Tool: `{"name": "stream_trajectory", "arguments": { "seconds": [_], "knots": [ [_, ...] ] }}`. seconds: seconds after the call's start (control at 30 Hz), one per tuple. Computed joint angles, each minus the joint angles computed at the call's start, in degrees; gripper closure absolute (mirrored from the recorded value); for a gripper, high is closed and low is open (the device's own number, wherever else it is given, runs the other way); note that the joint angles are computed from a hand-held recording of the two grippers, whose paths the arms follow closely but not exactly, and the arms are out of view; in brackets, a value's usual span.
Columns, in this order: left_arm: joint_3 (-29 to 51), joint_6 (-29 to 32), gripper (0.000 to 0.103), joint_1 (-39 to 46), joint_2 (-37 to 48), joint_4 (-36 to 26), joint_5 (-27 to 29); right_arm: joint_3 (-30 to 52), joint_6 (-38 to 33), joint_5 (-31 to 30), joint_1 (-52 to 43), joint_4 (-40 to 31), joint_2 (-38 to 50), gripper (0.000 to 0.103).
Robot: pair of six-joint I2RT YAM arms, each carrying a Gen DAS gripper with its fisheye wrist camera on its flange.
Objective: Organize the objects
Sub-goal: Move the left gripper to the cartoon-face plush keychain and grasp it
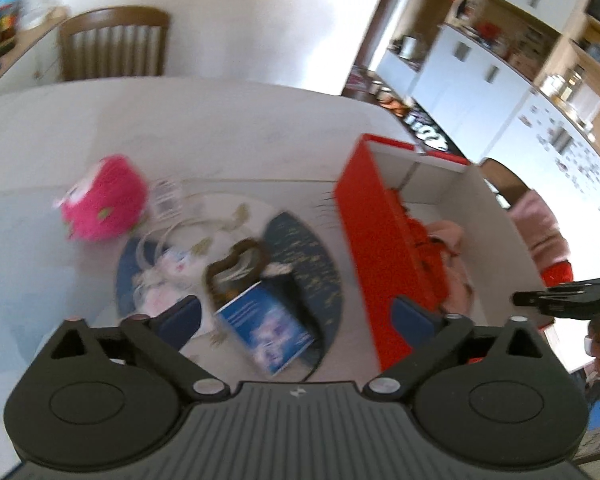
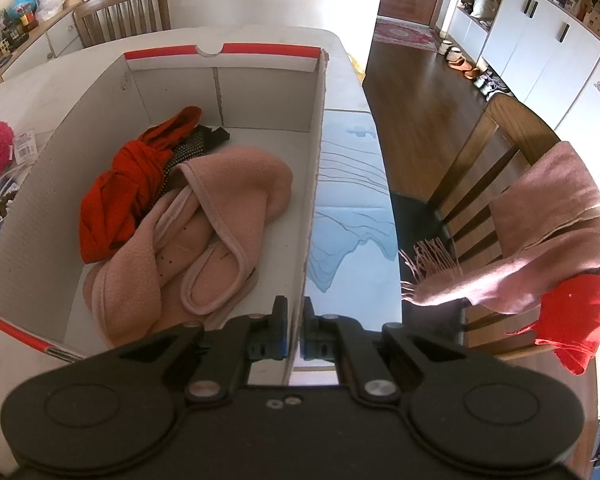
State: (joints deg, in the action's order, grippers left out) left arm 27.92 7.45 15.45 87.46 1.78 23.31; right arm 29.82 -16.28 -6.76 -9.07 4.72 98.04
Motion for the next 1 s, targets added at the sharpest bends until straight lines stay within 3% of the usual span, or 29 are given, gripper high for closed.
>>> {"name": "stream_trajectory", "arguments": {
  "seconds": [0.23, 0.53, 1.0],
  "knots": [
    [-4.63, 4.79, 0.0, 7.63, 4.56, 8.59, -3.98, 0.07, 0.28, 0.95, 0.57, -0.02, 0.34, 0.098],
    [-2.14, 10.64, 0.0, 15.09, 16.73, 14.71, -6.12, -0.04, 0.97, 2.22, 1.41, 0.31, 0.75, 0.098],
    [2.29, 14.12, 0.001, 16.81, 28.93, 22.32, -10.65, -0.83, 1.88, 3.6, 2.37, 1.0, 1.03, 0.098]
  ]
}}
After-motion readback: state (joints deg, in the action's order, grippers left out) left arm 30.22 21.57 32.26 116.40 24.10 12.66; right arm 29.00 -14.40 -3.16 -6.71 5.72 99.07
